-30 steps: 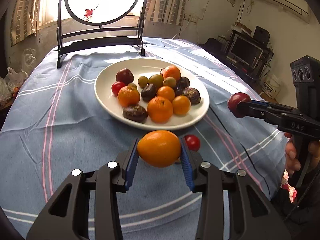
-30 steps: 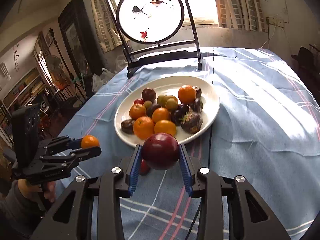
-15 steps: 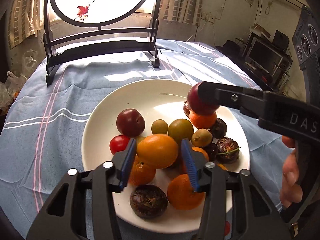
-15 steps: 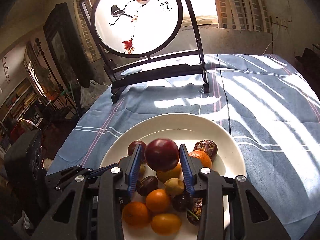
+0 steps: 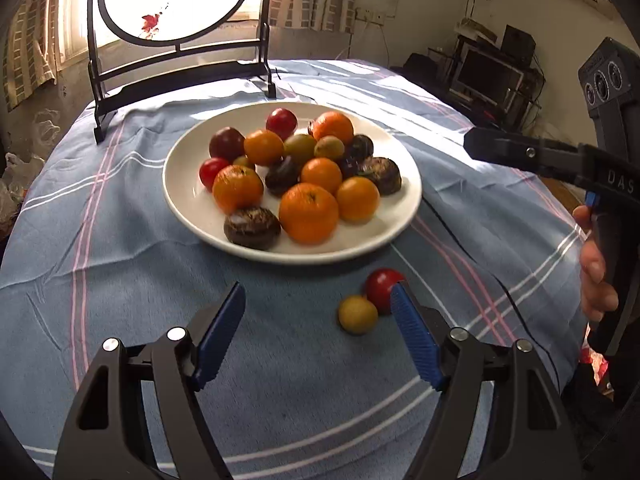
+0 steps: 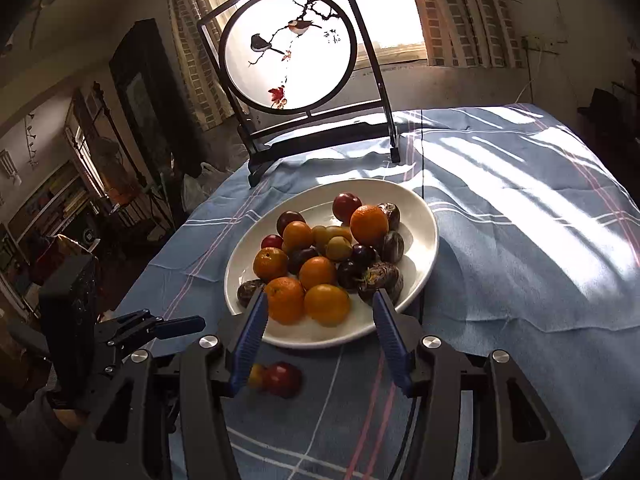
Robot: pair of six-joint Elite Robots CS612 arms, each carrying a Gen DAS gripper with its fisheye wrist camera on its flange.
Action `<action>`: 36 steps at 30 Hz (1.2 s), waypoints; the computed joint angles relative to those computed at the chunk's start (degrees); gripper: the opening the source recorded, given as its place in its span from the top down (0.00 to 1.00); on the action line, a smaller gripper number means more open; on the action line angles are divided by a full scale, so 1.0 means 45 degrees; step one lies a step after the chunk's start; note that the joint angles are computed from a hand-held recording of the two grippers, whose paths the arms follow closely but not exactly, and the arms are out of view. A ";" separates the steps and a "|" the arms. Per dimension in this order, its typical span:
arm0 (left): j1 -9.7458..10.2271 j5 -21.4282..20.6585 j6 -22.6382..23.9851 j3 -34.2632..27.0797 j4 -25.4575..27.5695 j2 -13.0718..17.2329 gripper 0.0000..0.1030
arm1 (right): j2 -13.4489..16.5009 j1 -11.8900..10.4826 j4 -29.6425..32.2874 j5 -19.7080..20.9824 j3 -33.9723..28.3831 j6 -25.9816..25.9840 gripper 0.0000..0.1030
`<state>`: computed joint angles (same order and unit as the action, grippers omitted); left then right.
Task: Organize fruits
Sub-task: 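Release the orange on the plate with the left gripper while the right releases the plum, then grasp a yellow fruit with the left gripper while the right grasps a red tomato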
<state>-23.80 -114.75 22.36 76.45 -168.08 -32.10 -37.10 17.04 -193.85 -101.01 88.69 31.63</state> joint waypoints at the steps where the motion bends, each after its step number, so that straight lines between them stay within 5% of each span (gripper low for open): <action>1: -0.0033 0.0159 0.0232 0.0180 0.0098 -0.0075 0.29 | -0.0050 0.0040 -0.0136 0.0010 0.0227 0.0189 0.47; 7: -0.0320 0.1211 0.0702 0.0566 -0.0168 -0.0125 0.29 | -0.0185 0.0243 -0.0957 -0.0146 0.1154 0.0988 0.47; 12: -0.0564 0.1619 0.0975 0.0375 0.0270 -0.0019 0.43 | -0.0283 0.0325 -0.1139 -0.0302 0.1568 0.1328 0.47; 15: -0.0642 0.1645 0.1203 0.0213 0.0498 0.0068 0.56 | -0.0317 0.0324 -0.1147 -0.0294 0.1687 0.1416 0.47; 17: -0.0613 0.1440 0.1336 0.0127 0.0616 0.0088 0.75 | -0.0318 0.0319 -0.1165 -0.0265 0.1700 0.1415 0.47; 27: -0.0438 0.1958 0.0893 0.1081 -0.1409 -0.0227 0.75 | 0.0055 0.0367 0.0426 0.0242 0.0687 0.0767 0.47; 36: 0.0014 0.1922 0.0084 0.1259 -0.1747 -0.0251 0.75 | 0.0599 0.0624 0.2544 0.0391 -0.0947 -0.0367 0.47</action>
<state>-23.73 -106.11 22.73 82.11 -175.94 -33.23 -34.40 19.84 -182.40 -99.25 84.42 29.98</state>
